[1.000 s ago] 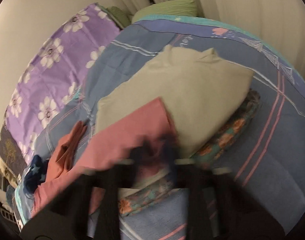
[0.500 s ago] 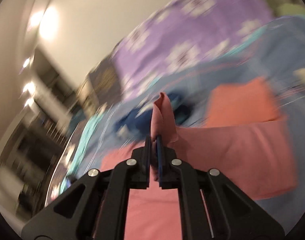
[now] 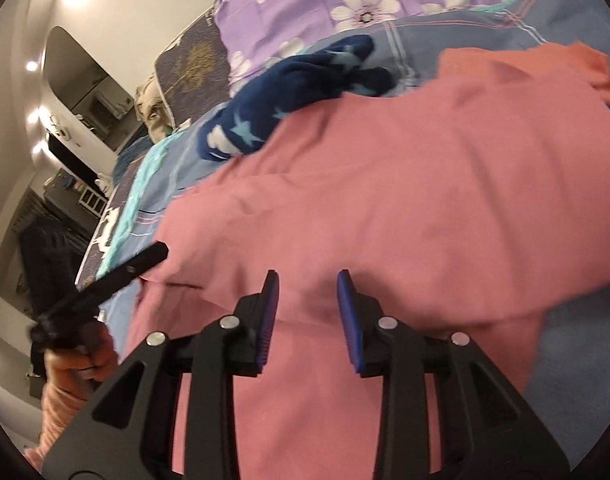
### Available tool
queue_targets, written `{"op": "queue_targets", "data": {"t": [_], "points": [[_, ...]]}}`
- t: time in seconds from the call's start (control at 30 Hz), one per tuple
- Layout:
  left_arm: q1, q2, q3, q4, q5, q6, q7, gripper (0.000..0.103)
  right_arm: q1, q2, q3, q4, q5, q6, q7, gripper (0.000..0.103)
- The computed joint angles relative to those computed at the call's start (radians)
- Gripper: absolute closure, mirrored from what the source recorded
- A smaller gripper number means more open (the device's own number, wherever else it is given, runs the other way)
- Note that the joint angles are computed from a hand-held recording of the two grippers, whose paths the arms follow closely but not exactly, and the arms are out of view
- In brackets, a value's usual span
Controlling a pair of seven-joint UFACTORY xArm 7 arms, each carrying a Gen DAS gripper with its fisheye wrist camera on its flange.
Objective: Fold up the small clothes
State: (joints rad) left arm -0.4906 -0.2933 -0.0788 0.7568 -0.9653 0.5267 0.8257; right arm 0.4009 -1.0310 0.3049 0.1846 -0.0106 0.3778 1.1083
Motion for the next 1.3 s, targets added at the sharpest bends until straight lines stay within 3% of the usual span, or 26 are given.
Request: {"op": "queue_targets", "data": {"t": [0.1, 0.2, 0.23, 0.27, 0.3, 0.4, 0.5, 0.6, 0.7, 0.9, 1.1, 1.17, 1.2, 1.23, 1.3], "points": [[-0.009, 0.061, -0.069, 0.025, 0.112, -0.028, -0.075, 0.057, -0.012, -0.025, 0.062, -0.031, -0.023, -0.022, 0.036, 0.073], [-0.034, 0.117, -0.098, 0.044, 0.152, -0.100, -0.127, 0.060, -0.013, -0.027, 0.054, -0.047, -0.037, -0.065, 0.047, 0.069], [-0.046, 0.124, -0.090, 0.054, 0.127, -0.094, -0.105, 0.087, -0.006, -0.048, 0.053, -0.058, -0.038, -0.060, 0.053, 0.068], [-0.057, 0.133, -0.075, 0.077, 0.086, -0.050, -0.068, 0.103, -0.003, -0.057, 0.054, -0.060, -0.040, -0.059, 0.059, 0.067], [-0.056, 0.133, -0.077, 0.086, 0.074, -0.036, -0.064, 0.103, -0.001, -0.065, 0.055, -0.063, -0.043, -0.062, 0.064, 0.065], [-0.061, 0.102, -0.106, 0.085, 0.108, -0.115, -0.066, 0.103, -0.002, -0.055, 0.054, -0.059, -0.054, -0.071, 0.063, 0.057], [-0.073, 0.063, -0.088, 0.109, 0.123, -0.108, -0.053, 0.103, -0.005, -0.051, 0.065, -0.051, -0.066, -0.066, 0.063, 0.051], [-0.052, 0.020, -0.094, 0.114, 0.251, -0.174, -0.096, 0.103, -0.020, -0.068, 0.095, -0.040, -0.082, -0.031, 0.087, 0.043], [-0.027, -0.003, -0.053, 0.132, 0.336, -0.178, -0.148, 0.103, -0.028, -0.093, 0.115, -0.039, -0.100, -0.024, 0.104, 0.036], [0.063, -0.009, 0.019, 0.133, 0.461, -0.131, -0.229, 0.103, -0.013, -0.060, 0.064, -0.055, -0.086, -0.039, 0.103, 0.036], [0.151, 0.072, 0.028, 0.129, 0.553, -0.098, -0.315, 0.102, -0.017, -0.038, 0.064, -0.043, -0.089, -0.030, 0.094, 0.036], [0.198, 0.104, 0.003, 0.120, 0.633, -0.119, -0.399, 0.095, -0.015, -0.036, 0.063, -0.043, -0.088, -0.031, 0.094, 0.035], [0.220, 0.113, -0.011, 0.110, 0.682, -0.137, -0.452, 0.082, -0.015, -0.036, 0.064, -0.042, -0.088, -0.030, 0.094, 0.035], [0.223, 0.113, -0.010, 0.099, 0.688, -0.149, -0.464, 0.077, -0.016, -0.035, 0.065, -0.041, -0.088, -0.029, 0.094, 0.035], [0.192, 0.094, 0.018, 0.073, 0.611, -0.159, -0.411, 0.076, -0.017, -0.031, 0.070, -0.035, -0.090, -0.022, 0.095, 0.035]]}}
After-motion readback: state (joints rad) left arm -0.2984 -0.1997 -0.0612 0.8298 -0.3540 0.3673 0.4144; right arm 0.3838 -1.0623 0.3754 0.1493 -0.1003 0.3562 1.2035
